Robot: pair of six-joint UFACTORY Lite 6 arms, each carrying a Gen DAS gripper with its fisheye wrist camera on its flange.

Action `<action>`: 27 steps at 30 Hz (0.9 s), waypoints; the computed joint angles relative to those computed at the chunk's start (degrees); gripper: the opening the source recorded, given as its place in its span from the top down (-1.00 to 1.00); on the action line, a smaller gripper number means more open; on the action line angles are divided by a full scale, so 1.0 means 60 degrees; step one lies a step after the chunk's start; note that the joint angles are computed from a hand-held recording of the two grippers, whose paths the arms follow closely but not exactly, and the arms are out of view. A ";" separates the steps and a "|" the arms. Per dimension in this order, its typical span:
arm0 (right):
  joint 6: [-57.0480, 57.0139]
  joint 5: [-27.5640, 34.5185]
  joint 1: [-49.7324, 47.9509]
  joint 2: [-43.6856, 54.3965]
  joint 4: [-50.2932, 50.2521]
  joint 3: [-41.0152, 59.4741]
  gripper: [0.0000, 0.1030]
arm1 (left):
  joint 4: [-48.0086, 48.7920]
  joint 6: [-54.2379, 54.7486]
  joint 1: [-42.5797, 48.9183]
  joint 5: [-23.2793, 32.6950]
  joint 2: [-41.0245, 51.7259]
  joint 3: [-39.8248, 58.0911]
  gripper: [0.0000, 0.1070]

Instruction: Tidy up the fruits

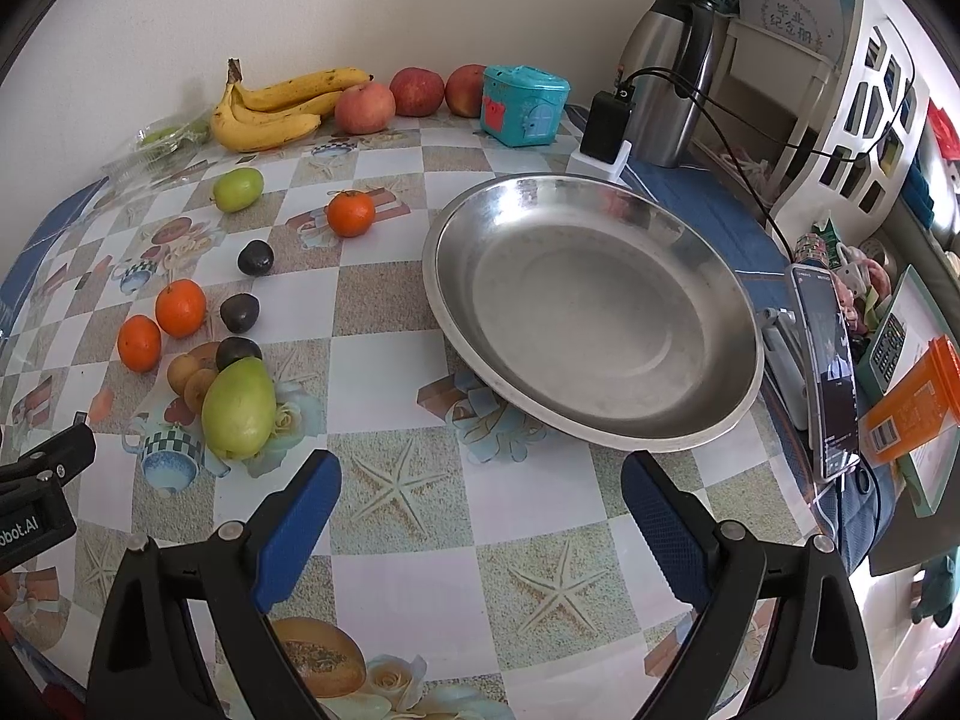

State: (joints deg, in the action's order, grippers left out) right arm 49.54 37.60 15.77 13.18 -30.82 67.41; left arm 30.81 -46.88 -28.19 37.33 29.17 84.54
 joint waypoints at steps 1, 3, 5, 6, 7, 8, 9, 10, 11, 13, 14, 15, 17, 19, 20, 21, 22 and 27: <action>-0.0009 0.0018 0.0008 0.0016 0.0016 0.0027 -0.84 | -0.0013 0.0008 0.0000 0.0003 0.0005 0.0009 -0.93; -0.0027 0.0024 0.0017 0.0027 0.0042 0.0031 -0.84 | -0.0018 0.0013 0.0004 0.0008 0.0008 0.0007 -0.93; -0.0047 0.0025 0.0011 0.0033 0.0056 0.0042 -0.84 | -0.0024 0.0031 0.0016 0.0013 0.0002 -0.0004 -0.93; -0.0040 0.0025 0.0015 0.0031 0.0051 0.0038 -0.84 | -0.0022 0.0029 0.0018 0.0009 -0.0002 -0.0012 -0.93; -0.0027 0.0025 0.0020 0.0031 0.0043 0.0032 -0.84 | -0.0019 0.0027 0.0016 0.0010 0.0001 -0.0007 -0.93; -0.0056 0.0030 0.0009 0.0039 0.0062 0.0052 -0.84 | -0.0006 0.0022 0.0018 0.0007 -0.0004 -0.0023 -0.93; -0.0053 0.0034 0.0013 0.0038 0.0060 0.0050 -0.84 | -0.0014 0.0027 0.0019 0.0007 -0.0003 -0.0017 -0.93; -0.0044 0.0042 0.0013 0.0043 0.0042 0.0058 -0.84 | -0.0022 0.0030 0.0018 0.0010 -0.0001 -0.0009 -0.93; -0.0044 0.0042 0.0013 0.0043 0.0042 0.0058 -0.84 | -0.0022 0.0030 0.0018 0.0010 -0.0001 -0.0009 -0.93; -0.0047 0.0027 0.0015 0.0040 0.0030 0.0054 -0.84 | 0.0049 -0.0041 0.0038 -0.0010 -0.0034 -0.0066 -0.93; -0.0034 0.0018 0.0025 0.0030 0.0015 0.0038 -0.84 | 0.0111 -0.0120 0.0047 -0.0028 -0.0073 -0.0113 -0.93; -0.0083 0.0036 0.0018 0.0038 0.0044 0.0071 -0.84 | 0.0164 -0.0188 0.0051 -0.0026 -0.0102 -0.0132 -0.93; -0.0154 0.0044 0.0008 0.0015 0.0087 0.0089 -0.84 | 0.0393 -0.0468 0.0045 0.0004 -0.0197 -0.0161 -0.93; -0.0250 0.0090 0.0000 -0.0064 0.0143 0.0139 -0.84 | 0.0556 -0.0690 0.0075 0.0009 -0.0285 -0.0170 -0.93; -0.0246 0.0066 0.0000 -0.0175 0.0136 0.0105 -0.84 | 0.0548 -0.0737 0.0102 0.0060 -0.0279 -0.0114 -0.93; -0.0194 0.0026 0.0002 -0.0283 0.0106 0.0056 -0.84 | 0.0498 -0.0745 0.0131 0.0111 -0.0266 -0.0046 -0.93; -0.0143 0.0005 -0.0003 -0.0397 0.0096 0.0009 -0.84 | 0.0380 -0.0680 0.0180 0.0129 -0.0248 0.0028 -0.93; -0.0355 0.0197 -0.0055 -0.0445 0.0411 0.0208 -0.84 | -0.0176 -0.0183 0.0255 0.0590 0.0184 0.0906 -0.93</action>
State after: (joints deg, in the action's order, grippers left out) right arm 47.41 38.78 15.44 10.50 -28.35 68.66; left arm 29.75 -47.98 -26.66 40.86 30.27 89.98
